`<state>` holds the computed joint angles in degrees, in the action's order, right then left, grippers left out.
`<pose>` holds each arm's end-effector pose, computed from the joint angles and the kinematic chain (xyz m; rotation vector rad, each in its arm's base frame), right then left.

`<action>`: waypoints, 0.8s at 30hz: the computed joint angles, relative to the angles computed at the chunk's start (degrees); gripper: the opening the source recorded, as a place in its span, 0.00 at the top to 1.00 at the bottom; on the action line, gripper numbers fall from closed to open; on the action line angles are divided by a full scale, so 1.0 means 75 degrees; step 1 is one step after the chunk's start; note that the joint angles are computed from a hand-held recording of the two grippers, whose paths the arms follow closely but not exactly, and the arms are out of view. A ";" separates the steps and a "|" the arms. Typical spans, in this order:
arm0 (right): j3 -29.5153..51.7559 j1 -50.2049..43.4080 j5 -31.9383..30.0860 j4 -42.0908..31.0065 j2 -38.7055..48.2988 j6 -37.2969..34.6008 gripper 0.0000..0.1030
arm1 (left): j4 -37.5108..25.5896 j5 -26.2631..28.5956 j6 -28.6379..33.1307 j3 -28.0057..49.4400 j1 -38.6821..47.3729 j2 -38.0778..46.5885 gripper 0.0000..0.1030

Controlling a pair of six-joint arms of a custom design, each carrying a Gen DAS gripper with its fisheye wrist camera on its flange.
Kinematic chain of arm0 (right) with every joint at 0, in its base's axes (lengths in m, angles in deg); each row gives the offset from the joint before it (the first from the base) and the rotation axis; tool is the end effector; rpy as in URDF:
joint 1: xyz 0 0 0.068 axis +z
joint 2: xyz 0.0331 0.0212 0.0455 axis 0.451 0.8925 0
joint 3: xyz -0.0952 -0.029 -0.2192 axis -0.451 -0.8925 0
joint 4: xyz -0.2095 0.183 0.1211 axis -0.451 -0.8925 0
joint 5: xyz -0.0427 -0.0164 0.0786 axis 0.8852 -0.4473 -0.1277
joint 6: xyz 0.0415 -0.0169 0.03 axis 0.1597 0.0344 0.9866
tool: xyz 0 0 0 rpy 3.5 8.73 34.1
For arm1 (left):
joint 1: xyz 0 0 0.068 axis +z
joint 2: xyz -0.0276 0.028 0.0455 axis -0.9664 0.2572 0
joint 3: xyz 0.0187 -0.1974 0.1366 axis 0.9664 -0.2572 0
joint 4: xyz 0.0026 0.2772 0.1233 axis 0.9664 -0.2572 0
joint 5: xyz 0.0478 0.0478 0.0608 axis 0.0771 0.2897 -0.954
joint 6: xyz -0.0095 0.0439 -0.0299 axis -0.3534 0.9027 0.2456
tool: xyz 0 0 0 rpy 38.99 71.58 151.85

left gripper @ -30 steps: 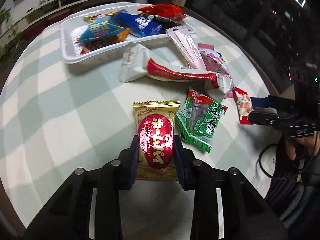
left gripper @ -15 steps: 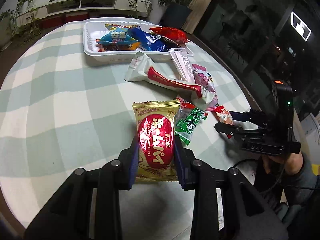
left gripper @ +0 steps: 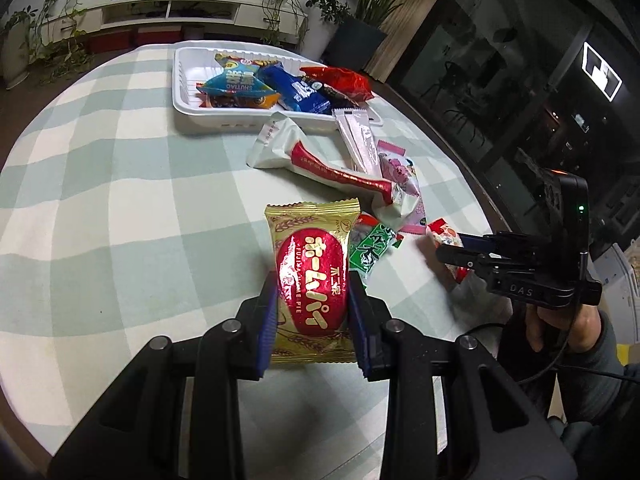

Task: Organize snacks
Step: 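Carry both packets over the white tray and release them inside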

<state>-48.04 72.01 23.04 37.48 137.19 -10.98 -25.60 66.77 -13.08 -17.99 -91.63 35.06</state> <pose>0.1672 0.1534 0.0800 0.1809 2.6218 0.1572 0.2404 -0.0910 0.1002 0.7519 2.4699 -0.7747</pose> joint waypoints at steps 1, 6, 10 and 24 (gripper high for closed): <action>-0.0038 -0.0039 -0.0017 -0.0012 -0.0163 -0.0019 0.69 | 0.0003 0.0037 -0.0032 0.0016 0.0022 -0.0013 0.71; -0.0193 -0.0369 -0.0439 0.0044 -0.0686 -0.0155 0.69 | 0.0039 0.0171 -0.0153 0.0216 0.0104 0.0060 0.71; -0.0327 -0.1001 -0.0855 0.0025 -0.1364 -0.0498 0.69 | 0.0038 0.0325 -0.0235 0.0695 0.0265 0.0396 0.71; 0.2432 -0.3344 -0.1666 0.0704 0.0373 -0.3029 0.69 | -0.0135 -0.0181 -0.0942 0.4946 0.0449 0.3655 0.71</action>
<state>-29.80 46.93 10.55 42.76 139.99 -33.70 -26.62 65.41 -20.15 19.11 -88.25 62.47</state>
